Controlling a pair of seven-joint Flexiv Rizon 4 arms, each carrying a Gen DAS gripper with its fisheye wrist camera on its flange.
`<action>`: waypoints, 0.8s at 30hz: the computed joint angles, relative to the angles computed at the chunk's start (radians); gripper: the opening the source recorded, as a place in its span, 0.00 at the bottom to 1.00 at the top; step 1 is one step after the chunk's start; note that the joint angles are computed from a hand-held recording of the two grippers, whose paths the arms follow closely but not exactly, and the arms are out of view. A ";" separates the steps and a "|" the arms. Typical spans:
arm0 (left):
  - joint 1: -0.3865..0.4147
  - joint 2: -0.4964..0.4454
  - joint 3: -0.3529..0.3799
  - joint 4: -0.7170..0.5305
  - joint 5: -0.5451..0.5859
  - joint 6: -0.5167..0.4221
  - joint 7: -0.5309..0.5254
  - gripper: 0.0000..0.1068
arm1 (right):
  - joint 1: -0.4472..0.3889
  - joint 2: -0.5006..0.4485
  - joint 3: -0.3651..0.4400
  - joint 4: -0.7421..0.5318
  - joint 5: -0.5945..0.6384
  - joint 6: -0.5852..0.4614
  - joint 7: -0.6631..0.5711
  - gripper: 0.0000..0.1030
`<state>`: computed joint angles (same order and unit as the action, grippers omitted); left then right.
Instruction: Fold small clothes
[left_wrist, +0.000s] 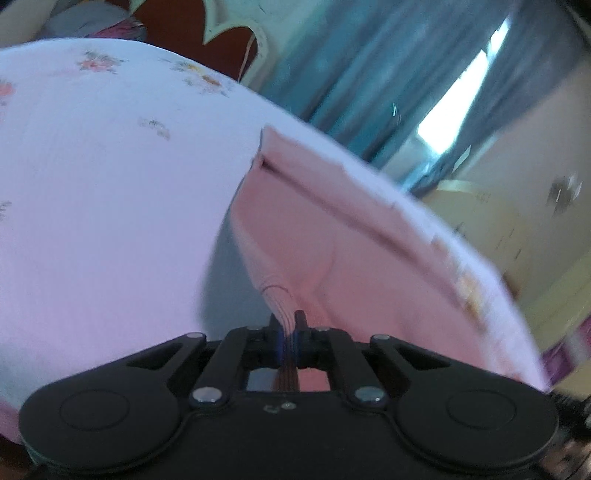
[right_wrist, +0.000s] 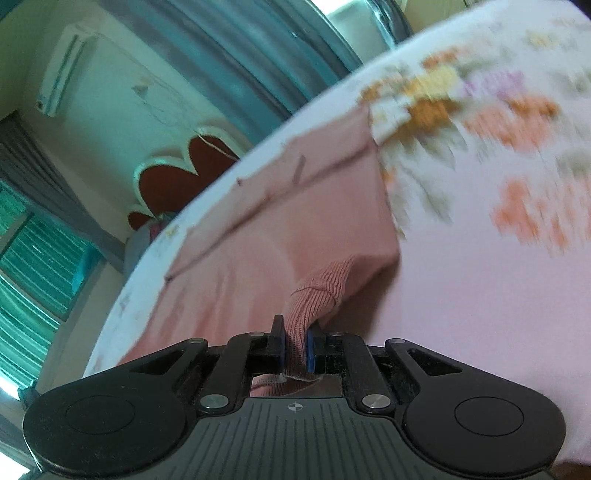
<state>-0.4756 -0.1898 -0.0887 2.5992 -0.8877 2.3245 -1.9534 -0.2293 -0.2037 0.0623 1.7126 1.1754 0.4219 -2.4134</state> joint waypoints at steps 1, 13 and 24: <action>0.032 -0.001 0.011 -0.001 0.074 0.015 -0.064 0.04 | 0.006 -0.001 0.003 -0.013 0.012 0.012 0.001 0.09; 0.455 -0.108 0.035 -0.396 0.661 -0.180 -0.296 0.04 | 0.140 -0.224 0.059 -0.394 -0.034 0.269 0.185 0.09; 0.802 -0.378 -0.229 -0.806 0.776 -0.534 -0.193 0.04 | 0.328 -0.691 0.022 -0.970 -0.361 0.275 0.590 0.09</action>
<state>0.3263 -0.5678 -0.3177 1.7932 -0.1121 1.7902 -2.1462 0.0983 -0.8950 0.0843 0.7425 0.8145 0.6967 -1.8237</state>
